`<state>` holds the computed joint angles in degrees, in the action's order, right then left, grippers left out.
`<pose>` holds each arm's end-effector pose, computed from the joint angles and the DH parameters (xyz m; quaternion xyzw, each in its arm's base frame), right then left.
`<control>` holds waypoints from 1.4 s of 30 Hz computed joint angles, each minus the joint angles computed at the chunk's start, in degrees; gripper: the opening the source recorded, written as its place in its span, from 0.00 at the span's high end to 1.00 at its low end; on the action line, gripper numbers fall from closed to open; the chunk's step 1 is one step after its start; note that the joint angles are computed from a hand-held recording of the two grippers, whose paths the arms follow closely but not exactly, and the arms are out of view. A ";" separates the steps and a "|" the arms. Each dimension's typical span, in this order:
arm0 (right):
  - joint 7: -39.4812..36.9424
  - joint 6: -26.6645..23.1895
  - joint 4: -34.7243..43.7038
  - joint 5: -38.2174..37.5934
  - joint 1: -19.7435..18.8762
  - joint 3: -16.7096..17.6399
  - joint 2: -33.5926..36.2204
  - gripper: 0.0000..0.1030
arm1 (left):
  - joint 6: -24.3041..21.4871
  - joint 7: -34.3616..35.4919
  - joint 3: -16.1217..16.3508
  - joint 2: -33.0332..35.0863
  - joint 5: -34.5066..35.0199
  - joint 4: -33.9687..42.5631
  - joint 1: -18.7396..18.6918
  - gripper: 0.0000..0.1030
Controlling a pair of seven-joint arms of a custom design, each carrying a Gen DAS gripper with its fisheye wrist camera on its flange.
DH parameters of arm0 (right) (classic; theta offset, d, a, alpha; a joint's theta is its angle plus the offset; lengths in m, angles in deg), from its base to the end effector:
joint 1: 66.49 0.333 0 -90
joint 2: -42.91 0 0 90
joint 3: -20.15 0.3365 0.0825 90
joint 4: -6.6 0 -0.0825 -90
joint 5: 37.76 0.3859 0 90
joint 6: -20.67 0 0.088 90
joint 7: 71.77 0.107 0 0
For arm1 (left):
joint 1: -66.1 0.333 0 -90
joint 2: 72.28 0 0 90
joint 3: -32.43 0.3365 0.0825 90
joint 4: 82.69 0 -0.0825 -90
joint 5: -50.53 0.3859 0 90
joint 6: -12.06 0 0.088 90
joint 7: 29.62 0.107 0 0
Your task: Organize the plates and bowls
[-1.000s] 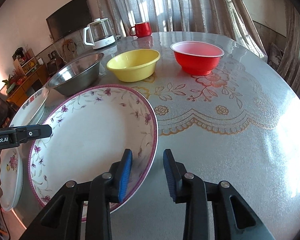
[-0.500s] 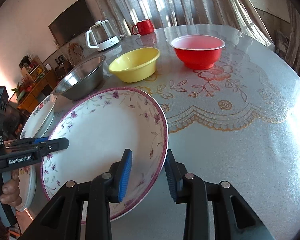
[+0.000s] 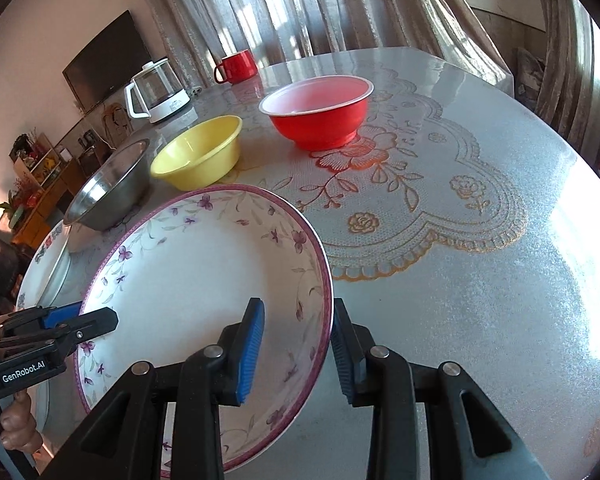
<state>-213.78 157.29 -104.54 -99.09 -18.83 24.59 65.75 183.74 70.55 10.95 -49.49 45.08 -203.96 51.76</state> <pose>0.4008 0.4964 0.3037 -0.4630 0.8156 -0.2270 0.2623 0.5206 -0.3509 0.3081 -0.4296 0.8643 -0.2545 0.0611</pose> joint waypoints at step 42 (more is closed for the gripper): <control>-44.69 22.49 48.04 19.85 -3.71 3.33 31.92 0.51 | 17.10 -4.24 -19.83 -6.12 -5.15 -14.10 41.40 0.61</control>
<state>-258.47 179.78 -56.50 -79.24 -22.54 27.92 97.67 200.84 66.31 -8.88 -55.61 39.93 -218.06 93.16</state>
